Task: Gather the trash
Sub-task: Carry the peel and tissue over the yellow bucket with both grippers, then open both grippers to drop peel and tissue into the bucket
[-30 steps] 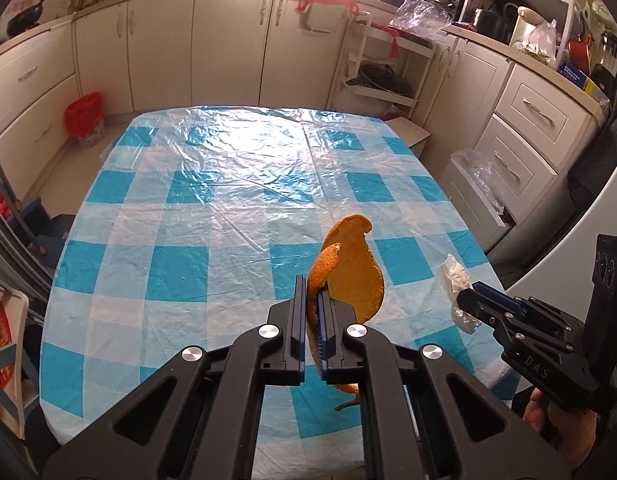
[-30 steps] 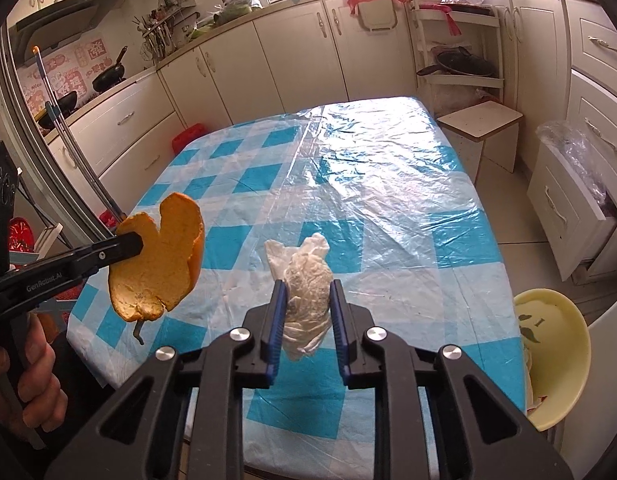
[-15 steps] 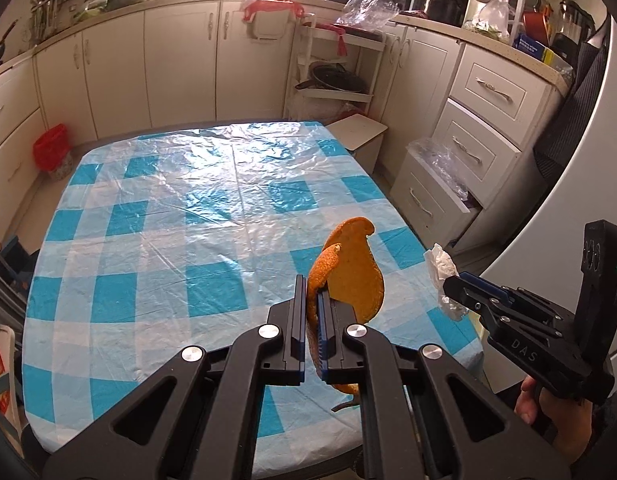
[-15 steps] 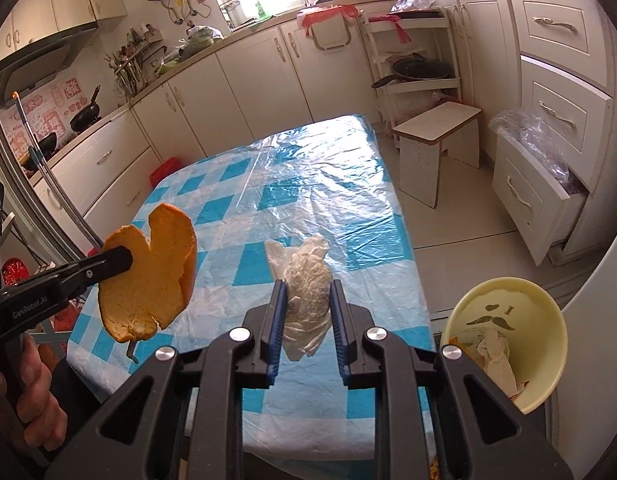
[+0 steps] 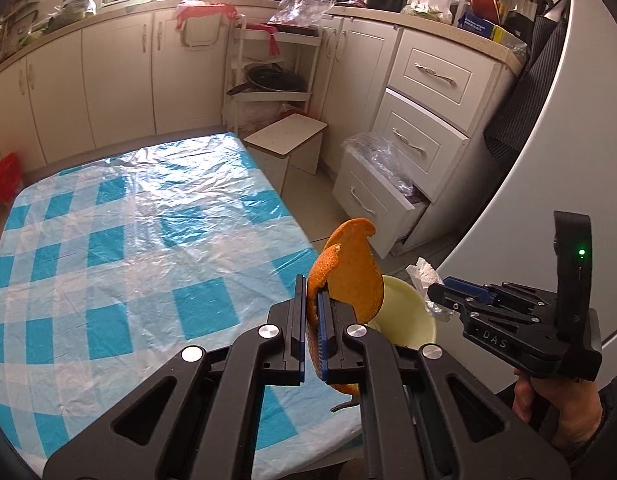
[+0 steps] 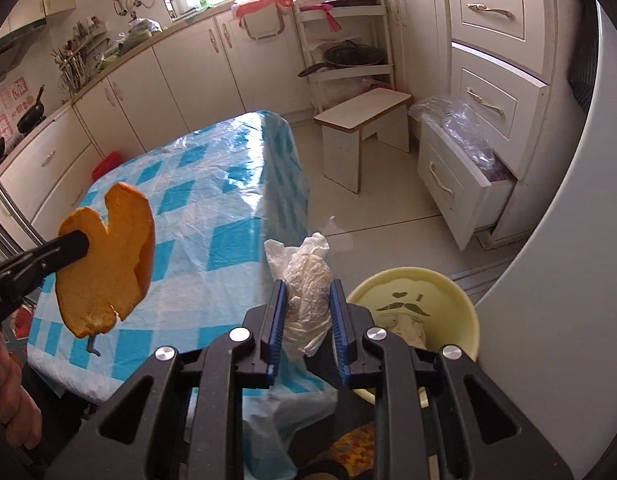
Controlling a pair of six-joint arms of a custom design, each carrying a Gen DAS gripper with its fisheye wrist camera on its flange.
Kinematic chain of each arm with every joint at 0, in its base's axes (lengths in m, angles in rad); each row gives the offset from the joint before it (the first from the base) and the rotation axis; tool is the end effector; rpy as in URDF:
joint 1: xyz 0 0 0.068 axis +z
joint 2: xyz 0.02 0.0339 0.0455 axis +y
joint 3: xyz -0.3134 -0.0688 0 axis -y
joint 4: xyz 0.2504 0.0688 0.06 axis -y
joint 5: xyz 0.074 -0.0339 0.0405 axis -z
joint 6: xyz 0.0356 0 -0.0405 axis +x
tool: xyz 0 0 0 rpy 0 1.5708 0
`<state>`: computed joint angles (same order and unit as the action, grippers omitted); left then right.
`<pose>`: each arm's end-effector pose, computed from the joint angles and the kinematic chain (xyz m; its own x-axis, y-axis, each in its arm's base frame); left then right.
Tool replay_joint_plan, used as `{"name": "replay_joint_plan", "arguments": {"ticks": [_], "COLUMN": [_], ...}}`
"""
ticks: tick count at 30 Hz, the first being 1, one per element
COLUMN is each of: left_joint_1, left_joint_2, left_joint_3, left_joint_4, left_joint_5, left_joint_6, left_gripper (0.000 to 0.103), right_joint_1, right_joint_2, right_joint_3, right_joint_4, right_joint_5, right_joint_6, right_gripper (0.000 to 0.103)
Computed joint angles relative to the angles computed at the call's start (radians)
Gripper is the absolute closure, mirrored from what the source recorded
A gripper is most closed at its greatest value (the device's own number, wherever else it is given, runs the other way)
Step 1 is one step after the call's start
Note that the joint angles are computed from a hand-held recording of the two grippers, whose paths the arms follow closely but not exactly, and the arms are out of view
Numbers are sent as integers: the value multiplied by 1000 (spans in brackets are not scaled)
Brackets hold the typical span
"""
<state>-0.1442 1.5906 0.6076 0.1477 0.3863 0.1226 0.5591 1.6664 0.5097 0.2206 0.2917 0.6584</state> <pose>0.2819 -0.0545 0.1724 -0.6814 0.2134 -0.7001 0.4701 0.8607 -0.1952 0.2341 0.1344 0.1333 -0.7623 0.2143 -0.6107 0.1302 0.9751 0.1796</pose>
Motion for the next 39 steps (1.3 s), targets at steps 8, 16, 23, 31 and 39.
{"name": "replay_joint_plan", "arguments": {"ticks": [8, 16, 23, 31, 39], "left_joint_1": [-191, -346, -430, -479, -456], "left_joint_2": [152, 406, 558, 612, 540], "left_joint_3": [92, 258, 391, 460, 411], "left_joint_4": [42, 45, -11, -79, -76], "left_joint_5": [-59, -133, -179, -207, -207], "left_joint_6": [-120, -231, -287, -281, -275], "left_gripper": [98, 98, 98, 52, 42], "right_joint_1": [-208, -420, -442, -423, -432], "right_joint_2": [87, 157, -14, -126, -149], "right_joint_3": [-6, -38, -160, -206, -219], "right_joint_4": [-50, 37, 193, 287, 310], "right_joint_5": [-169, -307, -197, -118, -112], "right_joint_6": [-76, -13, 24, -12, 4], "right_gripper": [80, 62, 46, 37, 35]}}
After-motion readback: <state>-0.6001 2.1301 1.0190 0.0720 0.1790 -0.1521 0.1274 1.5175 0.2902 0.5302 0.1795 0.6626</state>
